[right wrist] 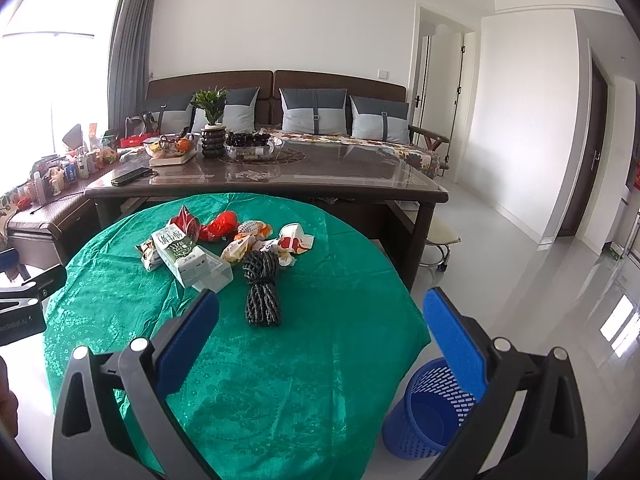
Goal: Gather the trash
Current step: 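Grasp the green-and-white milk carton with the left tool while the right tool grasps the black rope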
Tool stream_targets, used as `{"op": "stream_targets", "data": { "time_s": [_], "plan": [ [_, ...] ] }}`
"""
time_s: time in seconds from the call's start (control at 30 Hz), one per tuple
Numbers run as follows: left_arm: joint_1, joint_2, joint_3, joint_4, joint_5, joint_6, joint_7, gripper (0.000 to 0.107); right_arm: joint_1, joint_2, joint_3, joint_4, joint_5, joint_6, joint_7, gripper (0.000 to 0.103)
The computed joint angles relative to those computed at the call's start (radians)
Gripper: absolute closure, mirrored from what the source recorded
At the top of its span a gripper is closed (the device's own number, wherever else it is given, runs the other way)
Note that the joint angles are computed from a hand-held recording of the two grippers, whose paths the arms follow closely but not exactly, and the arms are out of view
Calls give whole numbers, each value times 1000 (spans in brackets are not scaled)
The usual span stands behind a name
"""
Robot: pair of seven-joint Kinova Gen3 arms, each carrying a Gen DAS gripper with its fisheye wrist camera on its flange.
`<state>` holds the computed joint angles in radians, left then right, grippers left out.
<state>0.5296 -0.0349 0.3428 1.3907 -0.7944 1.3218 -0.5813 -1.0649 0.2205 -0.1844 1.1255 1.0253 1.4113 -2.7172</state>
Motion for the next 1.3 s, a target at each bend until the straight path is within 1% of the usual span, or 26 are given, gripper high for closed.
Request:
{"op": "stream_targets", "data": {
  "time_s": [0.07, 0.1, 0.2, 0.23, 0.27, 0.3, 0.33, 0.37, 0.43, 0.47, 0.57, 0.67, 0.87, 0.9, 0.93, 0.97, 1.0, 1.03, 1.07, 1.13, 1.17, 1.2, 1.23, 1.3],
  "plan": [
    [-3, 15, -7, 0, 8, -6, -1, 9, 15, 2, 2, 13, -18, -23, 1, 5],
    [-8, 20, -19, -4, 31, -23, -8, 9, 26, -1, 3, 26, -28, -43, -1, 5],
    [-44, 46, -61, -36, 142, -91, -60, 9, 61, 8, 7, 40, -64, -97, 9, 5],
    [-74, 62, -59, -52, 183, -114, -83, 9, 72, 9, 10, 46, -78, -114, 12, 5],
    [-86, 83, -75, -77, 224, -128, -112, 9, 79, 10, 12, 50, -89, -125, 14, 5],
    [-79, 115, -105, -114, 256, -126, -135, 9, 85, 11, 14, 56, -98, -136, 13, 5],
    [-53, 151, -147, -161, 271, -108, -147, 9, 91, 11, 17, 62, -105, -147, 10, 5],
    [-39, 189, -172, -207, 271, -87, -151, 9, 97, 11, 19, 70, -112, -157, 7, 5],
    [-55, 268, -175, -300, 271, -55, -158, 9, 110, 10, 21, 85, -129, -180, 2, 5],
    [-62, 306, -184, -346, 286, -44, -166, 9, 117, 10, 22, 91, -138, -191, 2, 5],
    [-87, 414, -213, -485, 367, -3, -198, 9, 137, 16, 25, 97, -166, -220, 13, 5],
    [-90, 510, -242, -624, 424, 71, -219, 9, 159, 23, 33, 102, -186, -253, 36, 5],
    [-57, 660, -310, -879, 476, 251, -263, 9, 213, 48, 55, 97, -266, -307, 88, 5],
    [-52, 682, -323, -917, 483, 281, -273, 9, 219, 56, 63, 91, -287, -315, 103, 5],
    [-48, 694, -334, -935, 490, 297, -282, 9, 216, 62, 90, 86, -320, -334, 129, 5],
    [-44, 700, -347, -941, 498, 305, -290, 9, 220, 68, 107, 81, -354, -359, 159, 5],
    [-45, 695, -355, -929, 509, 297, -293, 9, 238, 74, 105, 72, -388, -376, 193, 5],
    [-49, 679, -359, -898, 522, 276, -290, 9, 273, 84, 87, 62, -428, -409, 233, 5],
    [-54, 656, -360, -853, 536, 241, -282, 9, 318, 98, 53, 42, -465, -426, 274, 5],
    [-69, 605, -358, -760, 569, 164, -275, 19, 380, 149, 2, -32, -531, -410, 355, 5],
    [-90, 586, -338, -727, 591, 135, -282, 34, 400, 179, -18, -79, -558, -390, 396, 5],
    [-106, 578, -326, -710, 615, 122, -294, 40, 416, 206, -31, -121, -592, -380, 437, 5],
    [-114, 569, -321, -692, 627, 106, -300, 42, 417, 228, -25, -163, -625, -360, 477, 5],
    [-126, 554, -316, -662, 638, 75, -318, 49, 389, 276, 33, -247, -697, -326, 552, 6]
  ]
}}
